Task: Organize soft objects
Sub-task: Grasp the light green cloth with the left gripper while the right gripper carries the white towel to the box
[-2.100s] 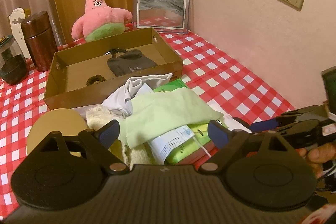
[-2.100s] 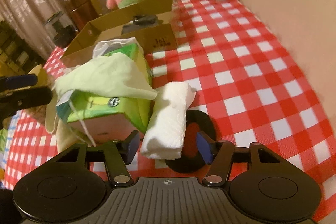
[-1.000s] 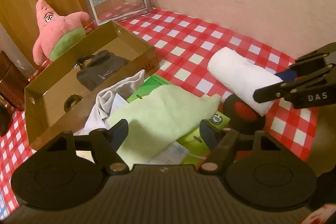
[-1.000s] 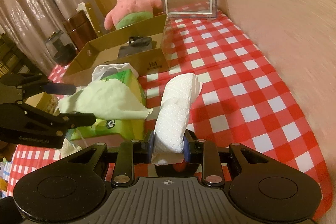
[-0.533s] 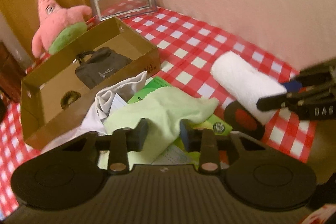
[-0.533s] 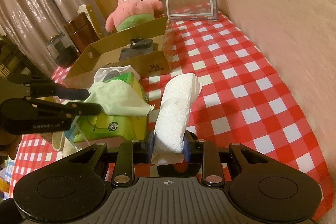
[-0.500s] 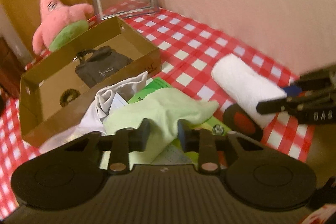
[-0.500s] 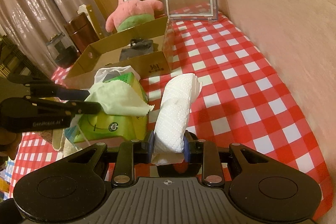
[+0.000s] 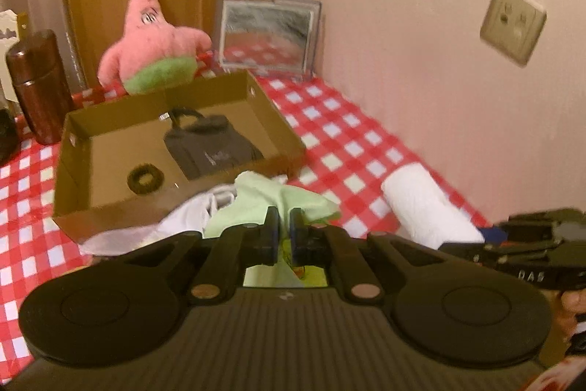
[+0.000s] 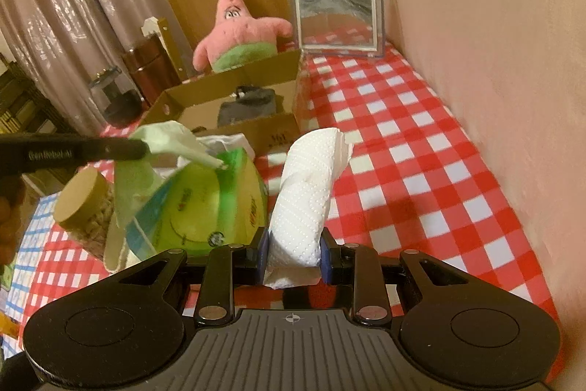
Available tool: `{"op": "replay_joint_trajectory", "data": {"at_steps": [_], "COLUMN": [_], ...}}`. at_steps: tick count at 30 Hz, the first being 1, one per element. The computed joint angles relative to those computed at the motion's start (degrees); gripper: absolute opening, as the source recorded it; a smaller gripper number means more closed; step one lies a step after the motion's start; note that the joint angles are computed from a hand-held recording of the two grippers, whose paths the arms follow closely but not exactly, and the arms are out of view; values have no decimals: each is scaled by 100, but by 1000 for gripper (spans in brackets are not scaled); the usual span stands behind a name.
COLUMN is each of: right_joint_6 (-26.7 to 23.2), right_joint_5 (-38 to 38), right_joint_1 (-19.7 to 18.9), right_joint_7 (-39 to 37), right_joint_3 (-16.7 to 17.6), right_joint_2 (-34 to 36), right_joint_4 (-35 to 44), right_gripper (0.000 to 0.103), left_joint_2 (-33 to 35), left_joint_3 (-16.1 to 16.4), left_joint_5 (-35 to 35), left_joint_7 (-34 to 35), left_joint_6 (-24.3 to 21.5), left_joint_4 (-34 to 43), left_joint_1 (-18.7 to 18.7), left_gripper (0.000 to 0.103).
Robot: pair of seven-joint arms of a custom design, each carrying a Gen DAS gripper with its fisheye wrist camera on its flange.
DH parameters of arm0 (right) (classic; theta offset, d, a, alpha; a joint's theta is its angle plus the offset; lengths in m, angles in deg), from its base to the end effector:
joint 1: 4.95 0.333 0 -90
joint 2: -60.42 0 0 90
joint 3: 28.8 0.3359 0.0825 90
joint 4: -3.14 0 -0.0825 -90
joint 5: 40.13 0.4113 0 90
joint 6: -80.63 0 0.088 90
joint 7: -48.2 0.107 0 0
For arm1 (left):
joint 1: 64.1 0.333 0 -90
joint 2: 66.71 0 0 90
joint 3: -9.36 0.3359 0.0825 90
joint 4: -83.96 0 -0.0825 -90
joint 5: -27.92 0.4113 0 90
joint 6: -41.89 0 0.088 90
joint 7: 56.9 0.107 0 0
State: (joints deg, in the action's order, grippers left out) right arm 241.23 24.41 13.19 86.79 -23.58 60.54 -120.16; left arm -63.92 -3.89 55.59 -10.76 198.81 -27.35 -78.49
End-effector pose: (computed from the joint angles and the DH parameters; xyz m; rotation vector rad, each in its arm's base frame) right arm 0.5603 0.1953 0.4564 -1.8507 1.3113 -0.1551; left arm 0.5625 -0.3121 0.5501 -1.7237 1.8766 -0.9004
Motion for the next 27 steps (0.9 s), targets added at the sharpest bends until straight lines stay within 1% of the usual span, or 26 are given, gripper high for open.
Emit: {"op": "replay_joint_trajectory", "data": {"at_steps": [7, 13, 19, 22, 27], "right_joint_6": [-53, -192, -398, -535, -596], "right_joint_5": [4, -143, -545, -797, -1399], "right_joint_1": [23, 18, -28, -55, -11], "right_joint_7": [-56, -59, 140, 320, 719], "right_joint_3": [-4, 20, 126, 197, 300], "right_joint_2": [-36, 201, 853, 1274, 2022], "right_joint_4": [162, 601, 1490, 2070, 3074], "right_gripper": [28, 28, 28, 28, 28], "left_joint_2": [-236, -282, -95, 82, 400], "left_joint_3": [83, 174, 287, 342, 450], "left_joint_5": [95, 155, 209, 213, 328], "left_joint_7": [-141, -78, 88, 172, 157], "left_joint_6": [29, -43, -120, -173, -191], "left_joint_4": [27, 100, 309, 477, 740], "left_joint_1": [114, 273, 473, 572, 717], "left_gripper": [5, 5, 5, 5, 5]}}
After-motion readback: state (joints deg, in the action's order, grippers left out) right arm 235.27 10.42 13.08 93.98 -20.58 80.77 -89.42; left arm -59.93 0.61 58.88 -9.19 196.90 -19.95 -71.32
